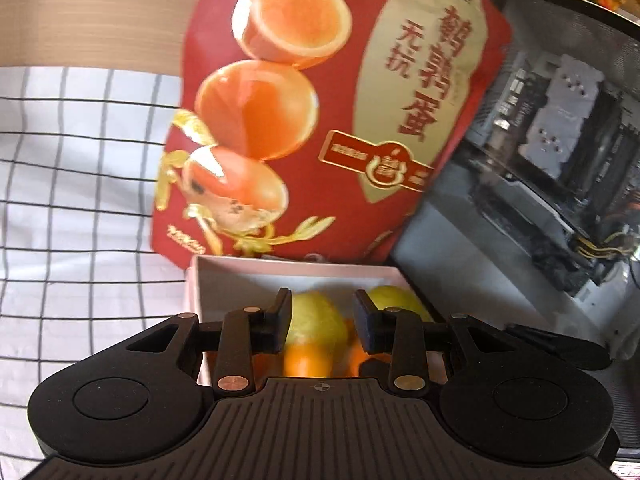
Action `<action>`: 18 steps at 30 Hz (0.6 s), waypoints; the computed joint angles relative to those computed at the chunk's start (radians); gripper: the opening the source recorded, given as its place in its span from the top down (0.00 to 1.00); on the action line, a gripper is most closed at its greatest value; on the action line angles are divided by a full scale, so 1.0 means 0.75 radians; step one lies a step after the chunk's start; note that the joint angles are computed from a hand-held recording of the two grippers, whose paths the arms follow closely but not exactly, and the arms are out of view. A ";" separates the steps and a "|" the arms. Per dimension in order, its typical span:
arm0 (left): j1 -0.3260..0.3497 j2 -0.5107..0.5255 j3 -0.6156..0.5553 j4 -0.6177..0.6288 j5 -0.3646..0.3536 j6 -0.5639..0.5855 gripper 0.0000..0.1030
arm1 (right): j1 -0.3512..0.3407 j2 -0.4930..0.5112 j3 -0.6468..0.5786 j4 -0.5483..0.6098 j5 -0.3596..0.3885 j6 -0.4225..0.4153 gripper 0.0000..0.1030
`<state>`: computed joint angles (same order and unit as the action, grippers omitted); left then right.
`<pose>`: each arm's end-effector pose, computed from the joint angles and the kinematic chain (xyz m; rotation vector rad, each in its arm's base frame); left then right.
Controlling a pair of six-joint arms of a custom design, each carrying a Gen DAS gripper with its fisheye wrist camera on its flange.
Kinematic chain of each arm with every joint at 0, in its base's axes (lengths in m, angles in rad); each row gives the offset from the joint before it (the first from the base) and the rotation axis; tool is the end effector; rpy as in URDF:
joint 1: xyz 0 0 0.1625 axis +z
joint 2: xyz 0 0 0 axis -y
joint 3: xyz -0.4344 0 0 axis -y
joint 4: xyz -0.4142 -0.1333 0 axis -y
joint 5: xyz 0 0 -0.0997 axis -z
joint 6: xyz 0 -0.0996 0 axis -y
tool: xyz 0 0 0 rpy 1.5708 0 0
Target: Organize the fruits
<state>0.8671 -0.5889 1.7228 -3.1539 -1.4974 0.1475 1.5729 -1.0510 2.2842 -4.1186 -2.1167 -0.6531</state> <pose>-0.3259 -0.6014 -0.0177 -1.2196 -2.7516 0.6915 0.0826 -0.4604 0.2236 0.2271 -1.9689 1.2432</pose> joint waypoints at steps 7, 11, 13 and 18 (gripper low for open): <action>0.040 -0.047 0.151 -0.242 -0.025 0.086 0.64 | -0.005 0.048 0.101 -0.235 0.069 -0.050 0.27; 0.069 -0.066 0.287 -0.494 0.034 0.081 0.64 | -0.008 0.173 0.134 -0.463 0.060 -0.157 0.27; 0.089 -0.068 0.344 -0.616 0.049 0.115 0.64 | -0.013 0.195 0.170 -0.528 0.069 -0.132 0.27; 0.148 -0.061 0.435 -0.877 0.092 0.028 0.64 | -0.036 0.214 0.255 -0.669 0.105 -0.161 0.26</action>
